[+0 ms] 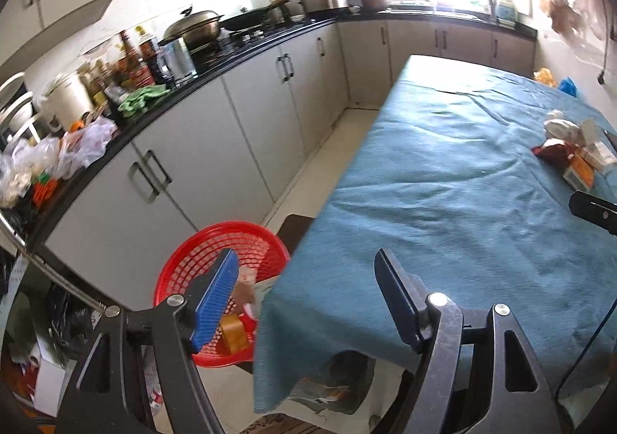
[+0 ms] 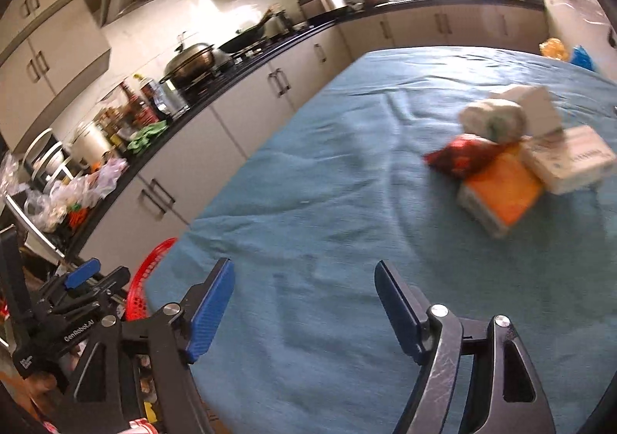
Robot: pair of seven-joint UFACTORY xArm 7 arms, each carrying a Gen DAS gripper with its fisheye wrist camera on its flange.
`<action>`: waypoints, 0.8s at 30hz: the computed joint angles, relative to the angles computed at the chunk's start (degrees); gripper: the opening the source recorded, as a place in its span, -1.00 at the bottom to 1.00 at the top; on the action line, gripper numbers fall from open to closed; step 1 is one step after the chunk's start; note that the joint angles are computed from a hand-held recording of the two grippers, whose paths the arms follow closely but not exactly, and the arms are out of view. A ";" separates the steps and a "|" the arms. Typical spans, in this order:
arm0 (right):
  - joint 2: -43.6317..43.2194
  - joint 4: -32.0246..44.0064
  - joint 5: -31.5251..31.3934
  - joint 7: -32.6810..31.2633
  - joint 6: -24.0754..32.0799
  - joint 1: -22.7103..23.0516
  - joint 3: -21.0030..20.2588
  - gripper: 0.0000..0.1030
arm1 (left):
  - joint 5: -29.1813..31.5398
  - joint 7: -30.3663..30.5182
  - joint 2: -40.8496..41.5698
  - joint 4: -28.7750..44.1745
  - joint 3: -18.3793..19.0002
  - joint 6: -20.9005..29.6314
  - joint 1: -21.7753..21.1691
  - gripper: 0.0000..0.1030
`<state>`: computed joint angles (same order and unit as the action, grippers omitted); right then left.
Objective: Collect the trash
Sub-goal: 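Move both open tools back over the table toward the remaining items, then grasp the red snack wrapper with the left tool while the right grasps the white medicine box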
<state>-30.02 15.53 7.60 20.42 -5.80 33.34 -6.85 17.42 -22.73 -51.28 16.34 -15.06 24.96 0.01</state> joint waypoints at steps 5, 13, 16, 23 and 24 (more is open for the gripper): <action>-7.18 -4.49 -0.12 -1.82 3.74 -6.29 -0.93 0.57 | -0.67 -0.32 3.97 2.80 -1.15 -0.24 -2.47 0.40; -19.56 -9.52 0.93 -6.34 12.65 -20.69 -2.15 0.58 | -3.92 1.80 13.52 8.65 -0.65 -3.17 -10.39 0.40; -21.10 -9.39 1.19 -8.54 14.52 -24.87 -2.77 0.60 | -6.39 3.32 18.16 11.52 0.67 -4.39 -13.80 0.40; -14.65 -4.99 7.63 -15.91 12.30 -19.31 -13.58 0.61 | -14.56 8.91 27.78 18.56 4.51 -7.54 -21.55 0.40; -13.63 -4.15 9.13 -17.26 11.78 -17.34 -15.96 0.61 | -16.03 9.97 29.32 19.72 5.11 -7.92 -22.66 0.40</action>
<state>-43.64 11.38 16.74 3.16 5.98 15.99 -22.81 1.40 -12.76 -21.96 36.05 -9.95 17.04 -22.65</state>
